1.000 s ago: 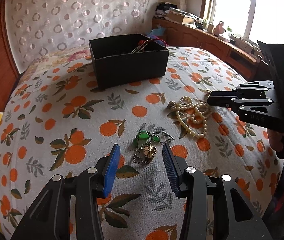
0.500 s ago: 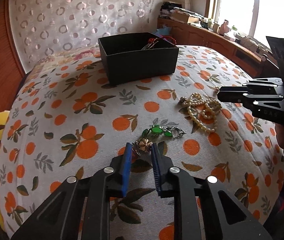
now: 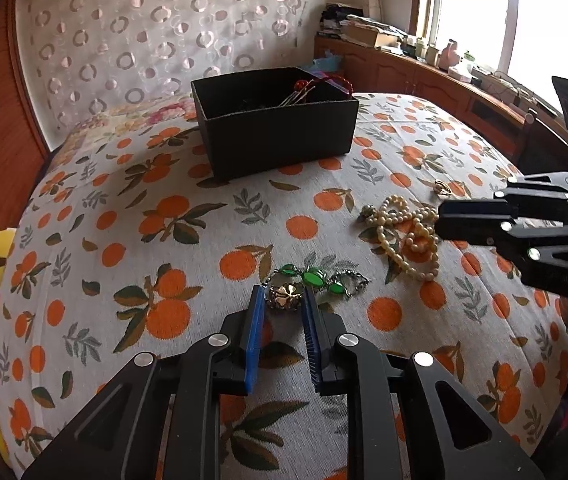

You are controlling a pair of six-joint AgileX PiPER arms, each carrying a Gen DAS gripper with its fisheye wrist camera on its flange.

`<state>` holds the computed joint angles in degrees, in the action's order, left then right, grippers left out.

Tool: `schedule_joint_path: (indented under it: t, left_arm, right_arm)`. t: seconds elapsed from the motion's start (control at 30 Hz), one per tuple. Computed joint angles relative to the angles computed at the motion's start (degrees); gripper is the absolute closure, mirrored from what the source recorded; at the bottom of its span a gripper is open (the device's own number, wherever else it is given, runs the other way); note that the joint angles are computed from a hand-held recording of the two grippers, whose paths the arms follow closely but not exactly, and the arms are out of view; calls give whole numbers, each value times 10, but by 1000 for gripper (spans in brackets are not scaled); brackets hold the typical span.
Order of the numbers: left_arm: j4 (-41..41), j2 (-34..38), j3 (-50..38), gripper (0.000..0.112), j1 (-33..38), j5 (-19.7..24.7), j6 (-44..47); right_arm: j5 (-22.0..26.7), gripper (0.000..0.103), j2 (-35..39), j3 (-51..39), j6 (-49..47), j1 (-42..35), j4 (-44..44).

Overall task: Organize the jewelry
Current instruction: 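Grasp the green-stone brooch with the left tool while the right tool grasps the pearl strand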

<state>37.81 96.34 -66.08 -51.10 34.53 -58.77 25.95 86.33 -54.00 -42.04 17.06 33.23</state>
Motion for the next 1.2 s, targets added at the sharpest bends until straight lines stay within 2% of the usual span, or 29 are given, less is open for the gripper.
schedule_joint_path:
  t: [0.07,0.1,0.57,0.77,0.9,1.0,1.1,1.2]
  left_arm:
    - [-3,-1,0,96,2,-2,3]
    - [1,-2,1,102,1,0,0]
    - [78,-88,77,102,-30,9,-117]
    - [87,-99,78,102,-36,11,-128]
    - [91,-100,78,102,-39,10,-133]
    - [92,-101,79,102,-40,11,-135]
    - [89,-100,78,102,-41,11,-133]
    - [88,-95,76,102,-46,10,-134]
  right_arm:
    - [-1,87,0,2,-2,4,2]
    - [0,87,-1,4,-3,6,3]
    - [-1,87,1,10,-3,14,4]
    - [12,87,19,-8,0,14,18]
    - [-13,87,26,-20,114,32,-91]
    - [-4,87,32,-30,125,30,-103]
    - [-8,86,35,-38,206,43,-190]
    - [5,84,47,-58,205,38,-186]
